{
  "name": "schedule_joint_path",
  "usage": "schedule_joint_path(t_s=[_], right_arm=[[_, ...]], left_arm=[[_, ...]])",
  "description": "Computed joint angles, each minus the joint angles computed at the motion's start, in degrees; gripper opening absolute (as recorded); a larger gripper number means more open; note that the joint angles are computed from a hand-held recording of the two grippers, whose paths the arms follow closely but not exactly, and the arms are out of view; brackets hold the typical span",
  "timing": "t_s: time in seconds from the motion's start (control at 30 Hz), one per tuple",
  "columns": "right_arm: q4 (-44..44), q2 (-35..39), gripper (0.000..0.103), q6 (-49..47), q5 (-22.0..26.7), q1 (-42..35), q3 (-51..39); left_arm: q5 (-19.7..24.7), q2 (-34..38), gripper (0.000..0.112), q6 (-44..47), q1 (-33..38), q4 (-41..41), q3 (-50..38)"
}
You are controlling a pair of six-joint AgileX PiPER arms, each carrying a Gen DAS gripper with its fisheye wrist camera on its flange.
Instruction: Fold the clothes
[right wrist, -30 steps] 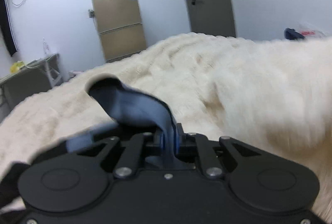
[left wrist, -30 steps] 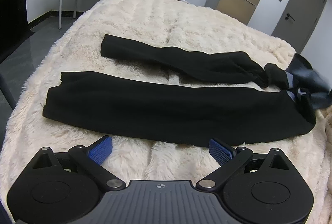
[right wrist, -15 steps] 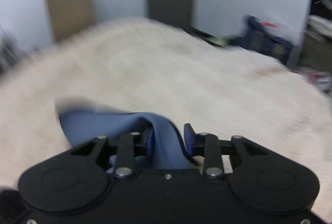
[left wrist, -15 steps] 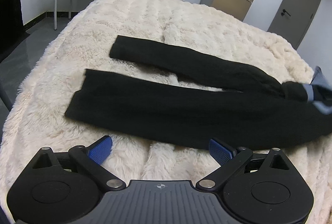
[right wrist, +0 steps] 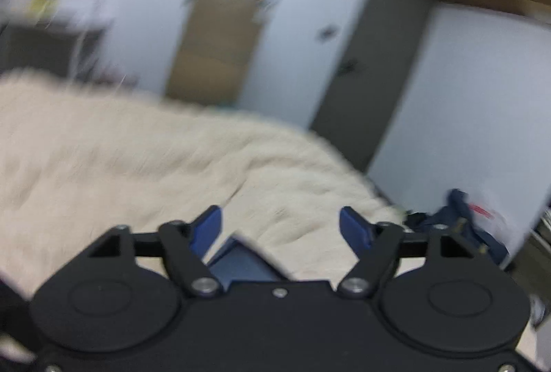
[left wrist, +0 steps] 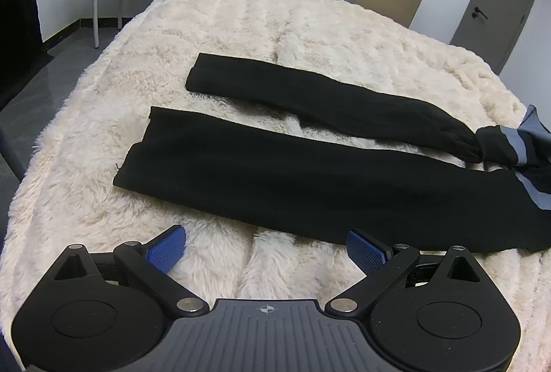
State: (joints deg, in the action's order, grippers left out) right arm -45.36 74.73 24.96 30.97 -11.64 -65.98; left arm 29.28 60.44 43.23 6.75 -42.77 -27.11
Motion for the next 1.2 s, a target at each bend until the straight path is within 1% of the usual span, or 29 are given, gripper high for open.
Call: schedule_joint_path(t_s=[0.07,0.1,0.13,0.2,0.23,0.27,0.3,0.33,0.37,0.4,0.43,0.5,0.53,0.6,0.67,0.7,0.73,0.8,0.83,0.87,0.9,0.93,0.97,1.0,1.07,1.1,1.13,1.17,1.2], right_arm=[[5.7,5.7,0.074,-5.7,-0.5,-1.8,-4.6],[8.8,9.5,0.074,-9.2,0.2,-2.9,-7.8],[9.6,14.3,0.074,-11.4,2.6,-3.6,-12.0],[11.2,18.8,0.073,-14.3,5.1,-4.3,-16.0],[13.7,20.8,0.063,-17.4,6.4,-5.1,-18.3],[18.4,22.8,0.024,-21.2,9.9,-5.4,-21.7],[24.1,25.0,0.004,-25.3,14.6,-6.0,-26.1],[28.9,27.4,0.005,-27.2,19.1,-6.7,-30.7],[31.3,28.6,0.005,-28.0,21.3,-6.9,-33.3],[34.1,28.9,0.005,-29.6,21.2,-7.4,-34.8],[35.1,28.9,0.005,-29.2,20.1,-8.0,-36.0],[35.8,29.1,0.005,-27.1,17.6,-9.1,-38.7],[35.3,29.2,0.005,-23.7,16.1,-9.9,-39.8],[33.3,30.1,0.005,-14.9,13.6,-11.5,-42.9],[30.0,31.4,0.006,-9.5,12.6,-11.9,-44.2],[28.3,33.5,0.008,-8.1,14.0,-11.9,-46.4],[26.0,34.2,0.011,-6.2,14.3,-11.6,-46.6],[15.7,32.9,0.013,1.8,12.5,-9.8,-41.7],[10.1,32.2,0.028,6.3,11.9,-8.9,-39.2],[6.8,31.3,0.042,8.7,12.4,-8.2,-37.8],[2.2,29.4,0.044,11.8,11.0,-7.0,-34.1],[0.0,25.7,0.046,13.6,7.3,-6.3,-28.7],[0.0,21.6,0.052,13.4,2.2,-6.4,-22.9],[2.3,17.0,0.054,10.9,-2.8,-5.3,-17.2],[12.1,8.9,0.064,0.4,-11.3,-2.2,-5.7],[15.0,6.2,0.064,-3.2,-13.5,0.0,-1.8],[15.6,2.8,0.064,-5.4,-15.4,4.5,4.0],[13.9,0.1,0.064,-5.3,-16.9,10.2,9.2],[10.5,-1.1,0.064,-2.8,-17.8,14.0,12.1]], left_arm=[[-0.7,0.0,0.098,-2.1,-1.0,2.0,0.1],[-1.3,0.1,0.098,-3.6,-1.8,3.3,0.0],[-1.8,0.2,0.098,-4.9,-2.6,4.5,0.0],[-2.9,0.8,0.098,-7.6,-3.9,6.9,-0.2],[-3.4,1.2,0.098,-9.0,-4.6,8.1,-0.3],[-3.9,1.6,0.098,-10.1,-5.1,9.1,-0.3],[-4.6,2.1,0.098,-11.7,-5.8,10.4,-0.3],[-5.5,2.7,0.098,-13.9,-6.8,12.3,-0.5],[-6.0,3.2,0.098,-15.4,-7.5,13.7,-0.5],[-6.6,3.6,0.099,-16.8,-8.3,15.1,-0.6],[-7.2,4.1,0.099,-18.6,-9.0,16.8,-0.7],[-8.1,4.8,0.099,-22.3,-10.7,20.6,-0.8],[-8.8,5.2,0.099,-25.7,-12.1,24.3,-0.8],[-9.3,5.3,0.099,-28.9,-13.4,27.6,-0.8],[-9.7,5.3,0.099,-31.1,-14.4,29.7,-0.8],[-9.8,5.3,0.099,-31.3,-14.4,29.9,-0.7],[-9.9,5.3,0.099,-31.4,-14.4,29.9,-0.7],[-10.1,5.0,0.099,-31.3,-14.3,29.6,-0.6],[-10.1,4.8,0.099,-31.2,-14.2,29.3,-0.5],[-10.2,4.6,0.099,-31.1,-14.2,29.2,-0.4],[-10.4,4.5,0.099,-30.8,-14.2,28.8,-0.3],[-10.6,4.4,0.099,-29.6,-13.9,27.7,-0.3],[-10.6,4.5,0.099,-28.8,-13.8,26.9,-0.3],[-10.7,4.7,0.099,-28.1,-13.6,26.2,-0.3],[-11.2,5.0,0.099,-27.5,-13.7,25.7,-0.3],[-11.4,5.2,0.099,-27.5,-13.9,25.8,-0.3],[-11.7,5.2,0.099,-27.5,-14.0,25.9,-0.3],[-11.7,5.1,0.099,-27.5,-14.1,25.8,-0.3],[-11.8,4.9,0.099,-26.8,-14.0,25.2,-0.2]])
